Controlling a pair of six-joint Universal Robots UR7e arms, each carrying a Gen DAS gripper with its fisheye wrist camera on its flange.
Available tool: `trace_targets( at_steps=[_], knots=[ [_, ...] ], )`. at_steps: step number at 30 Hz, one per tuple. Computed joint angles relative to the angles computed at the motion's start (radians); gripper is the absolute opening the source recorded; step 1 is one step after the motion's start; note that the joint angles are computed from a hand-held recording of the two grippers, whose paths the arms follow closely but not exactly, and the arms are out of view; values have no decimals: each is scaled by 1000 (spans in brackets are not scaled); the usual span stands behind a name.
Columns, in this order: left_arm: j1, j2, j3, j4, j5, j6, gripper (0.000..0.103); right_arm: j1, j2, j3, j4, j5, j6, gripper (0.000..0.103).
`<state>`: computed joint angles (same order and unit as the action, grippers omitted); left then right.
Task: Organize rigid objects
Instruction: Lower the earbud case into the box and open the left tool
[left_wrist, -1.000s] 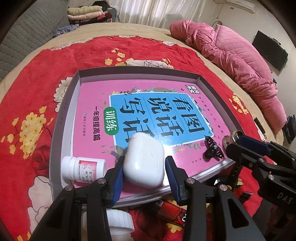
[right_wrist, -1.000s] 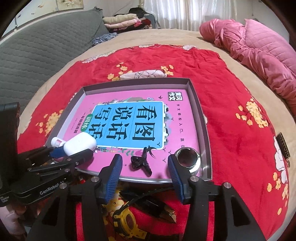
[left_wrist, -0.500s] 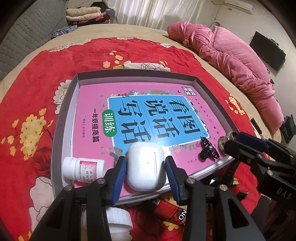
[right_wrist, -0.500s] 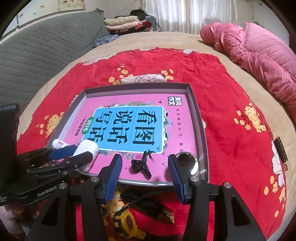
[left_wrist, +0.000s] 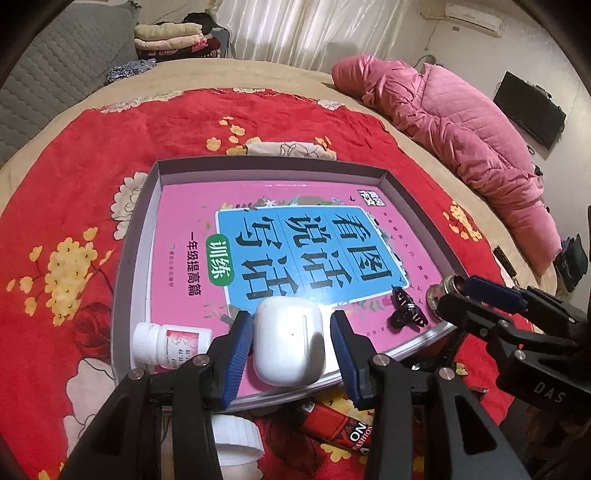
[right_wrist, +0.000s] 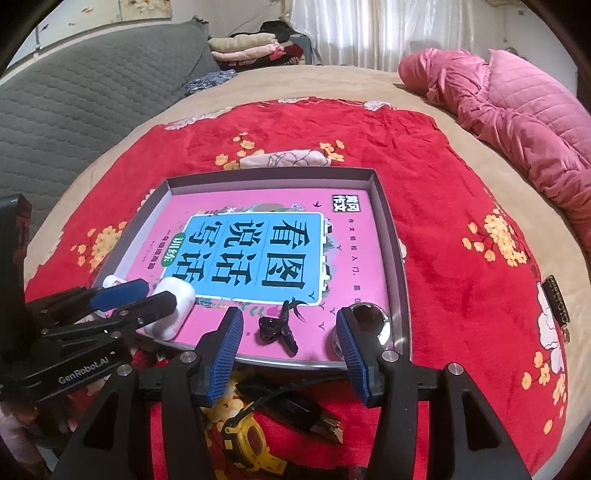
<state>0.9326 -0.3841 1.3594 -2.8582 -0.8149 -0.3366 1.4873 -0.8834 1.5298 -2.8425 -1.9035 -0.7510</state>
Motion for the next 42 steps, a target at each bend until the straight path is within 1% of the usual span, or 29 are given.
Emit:
trace_targets(
  at_steps=[3, 8, 11, 13, 18, 19, 20, 21, 22, 34, 39, 42],
  knots=[
    [-4, -4, 10, -30, 8, 13, 48, 1, -2, 2, -7, 3, -4, 54],
    [-9, -7, 19, -79, 17, 37, 49, 2, -4, 8, -23, 3, -14, 55],
    [-15, -14, 30, -103, 37, 44, 49, 2, -6, 9, -26, 7, -14, 55],
    [-18, -14, 29, -89, 61, 32, 50, 1, -8, 11, -28, 9, -15, 55],
    [-27, -20, 41, -82, 93, 23, 50, 1, -12, 18, -31, 9, -22, 56],
    [-29, -22, 45, -84, 97, 24, 50, 1, -14, 20, -29, 12, -22, 58],
    [-33, -24, 50, -86, 102, 24, 50, 1, -16, 22, -29, 13, -23, 68],
    [-36, -25, 54, -88, 107, 24, 50, 0, -19, 26, -29, 19, -25, 73],
    [-39, -27, 56, -83, 111, 22, 50, -1, -22, 31, -33, 24, -30, 74],
    [-71, -43, 96, -66, 157, -4, 50, -7, -61, 63, -38, 57, -18, 75],
    [-84, -55, 122, -49, 169, -35, 51, -8, -76, 71, -24, 83, -12, 75],
    [-92, -66, 130, -7, 180, -71, 51, -9, -87, 77, -17, 95, -11, 75]
  ],
)
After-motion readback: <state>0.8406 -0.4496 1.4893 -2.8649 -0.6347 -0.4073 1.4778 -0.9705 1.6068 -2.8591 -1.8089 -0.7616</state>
